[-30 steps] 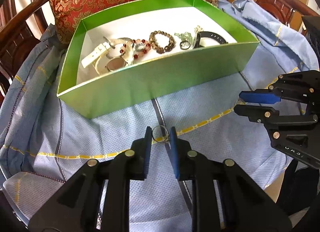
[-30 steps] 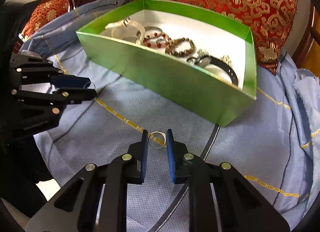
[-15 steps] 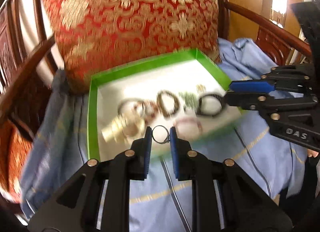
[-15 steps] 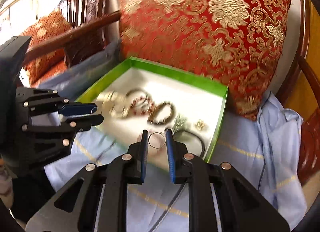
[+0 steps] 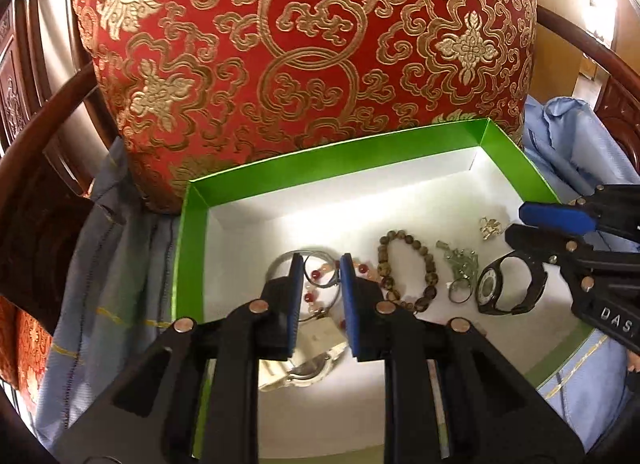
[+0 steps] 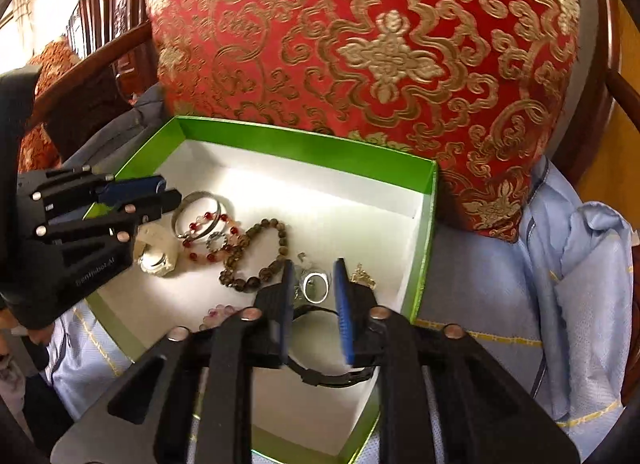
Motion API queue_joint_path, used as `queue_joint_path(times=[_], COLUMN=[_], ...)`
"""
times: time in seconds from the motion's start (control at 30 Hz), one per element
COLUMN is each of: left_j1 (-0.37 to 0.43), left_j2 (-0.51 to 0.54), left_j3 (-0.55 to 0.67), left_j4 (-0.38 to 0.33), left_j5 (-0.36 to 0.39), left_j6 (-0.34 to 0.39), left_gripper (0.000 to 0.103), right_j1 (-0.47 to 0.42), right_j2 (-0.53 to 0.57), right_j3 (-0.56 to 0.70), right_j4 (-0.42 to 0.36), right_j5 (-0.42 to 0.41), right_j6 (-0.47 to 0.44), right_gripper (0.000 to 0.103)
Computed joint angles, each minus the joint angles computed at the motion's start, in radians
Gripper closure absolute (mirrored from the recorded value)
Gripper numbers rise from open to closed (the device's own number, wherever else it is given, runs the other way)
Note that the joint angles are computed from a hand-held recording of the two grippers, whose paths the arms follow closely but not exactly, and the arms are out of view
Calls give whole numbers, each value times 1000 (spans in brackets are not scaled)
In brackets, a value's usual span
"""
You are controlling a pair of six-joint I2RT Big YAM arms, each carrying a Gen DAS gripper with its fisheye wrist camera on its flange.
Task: Organize jewelry
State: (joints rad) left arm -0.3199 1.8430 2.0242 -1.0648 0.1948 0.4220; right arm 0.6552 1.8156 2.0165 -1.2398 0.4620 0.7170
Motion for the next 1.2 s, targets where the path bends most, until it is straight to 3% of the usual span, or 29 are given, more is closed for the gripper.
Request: queue_joint_path(times=[0.07,0.2,0.4,0.57,0.63,1.2], left_j1=[-1,1,20,23,25,29], left_j2=[-6,-47,-97,-136,-137,-128], left_j3=[-5,-58,-114,-173,-171,-160], left_j4=[9,46,30,73,65,38], left_j5=[17,27,42,-14,-8,-3], left_j6=[-7,-14,-49,-64,-57,-35], left_gripper=[60,36,14,5,5,4], right_j1=[4,14,29,53,62,76], right_j2=[-15,-43,-37,-28,-29,-34], right_j3=[-10,-32,-21,-6,-5,-28], right_j4=[10,24,-21,-49,-44,-15], right_j5=[15,45,61,98,122,119], right_j6=[19,46,109,118,126,145], right_gripper=[44,26,13,11,5,3])
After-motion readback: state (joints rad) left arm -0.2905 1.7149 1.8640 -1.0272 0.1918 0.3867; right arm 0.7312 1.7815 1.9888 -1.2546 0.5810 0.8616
